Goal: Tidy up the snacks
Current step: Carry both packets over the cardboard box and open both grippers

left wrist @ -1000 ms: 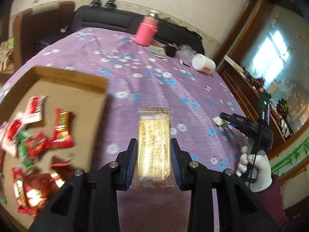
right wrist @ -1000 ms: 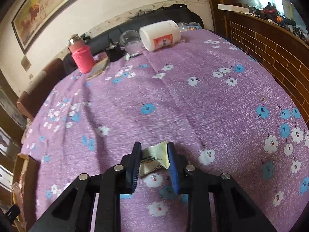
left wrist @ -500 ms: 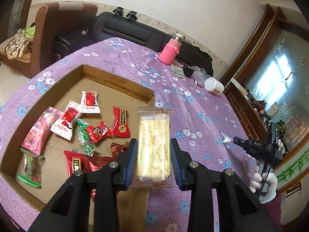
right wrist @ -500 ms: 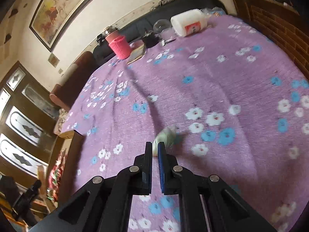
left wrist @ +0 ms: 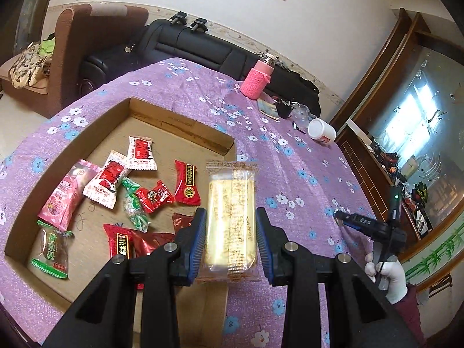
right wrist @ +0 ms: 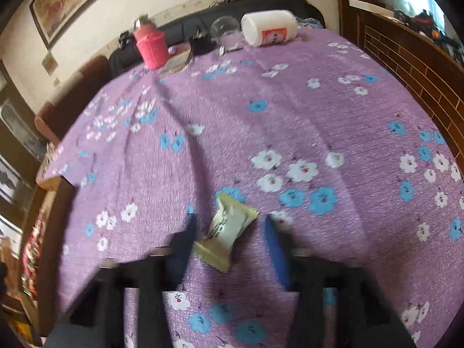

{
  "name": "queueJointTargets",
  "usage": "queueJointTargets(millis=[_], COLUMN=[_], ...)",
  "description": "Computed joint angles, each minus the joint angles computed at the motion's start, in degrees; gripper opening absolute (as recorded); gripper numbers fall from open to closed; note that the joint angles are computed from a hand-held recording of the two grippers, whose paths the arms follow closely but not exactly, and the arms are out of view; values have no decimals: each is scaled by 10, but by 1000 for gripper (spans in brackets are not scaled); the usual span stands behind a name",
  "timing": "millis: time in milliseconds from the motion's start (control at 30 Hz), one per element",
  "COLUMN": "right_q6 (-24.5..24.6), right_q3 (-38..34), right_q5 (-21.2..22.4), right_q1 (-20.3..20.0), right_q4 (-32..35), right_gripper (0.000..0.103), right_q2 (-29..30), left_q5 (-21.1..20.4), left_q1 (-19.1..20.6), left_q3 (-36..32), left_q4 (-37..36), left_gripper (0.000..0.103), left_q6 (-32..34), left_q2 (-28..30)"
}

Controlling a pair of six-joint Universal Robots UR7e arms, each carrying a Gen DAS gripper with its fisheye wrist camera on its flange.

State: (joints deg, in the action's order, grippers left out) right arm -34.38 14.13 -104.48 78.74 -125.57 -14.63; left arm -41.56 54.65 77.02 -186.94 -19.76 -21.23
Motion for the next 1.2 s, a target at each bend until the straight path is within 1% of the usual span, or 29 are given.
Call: queueJointTargets(millis=[33, 100, 167, 267, 333, 433, 533, 600, 700, 900, 1033, 1200], right_q6=[-5, -19, -14, -7, -10, -28, -54, -63, -76, -101, -100, -87], right_q3=[8, 49, 85, 156, 192, 242, 287, 294, 301, 298, 253, 150], right_q5=[-10, -19, -7, 21, 43, 78, 95, 108, 112, 82, 54, 23], right_q1=[2, 5, 4, 6, 10, 24, 45, 59, 79, 113, 128, 140], right_q4=[-9, -49, -67, -105, -112, -106, -105, -78, -54, -51, -49, -22], right_gripper=[21, 20, 20, 20, 21, 21, 21, 21, 22, 22, 22, 22], right_q2=[-1, -16, -37, -80, -103, -131, -147, -144, -133, -91, -45, 27], left_q5=[4, 17, 32, 48, 60, 72, 76, 76, 86, 77, 68, 65], left_q1=[-1, -3, -4, -3, 0, 6, 14, 20, 25, 45, 60, 77], left_q3=[2, 9, 19, 36, 47, 57, 59, 57, 43, 9, -28, -73], left_q4=[-2, -9, -21, -36, -39, -36, -9, 13, 41, 86, 126, 182], left_gripper=[33, 33, 33, 33, 33, 33, 33, 33, 33, 33, 33, 33], left_q6=[1, 6, 11, 10, 6, 1, -8, -12, -2, 12, 20, 11], left_q2=[-1, -5, -11, -23, -32, -45, -58, -65, -65, -59, -49, -37])
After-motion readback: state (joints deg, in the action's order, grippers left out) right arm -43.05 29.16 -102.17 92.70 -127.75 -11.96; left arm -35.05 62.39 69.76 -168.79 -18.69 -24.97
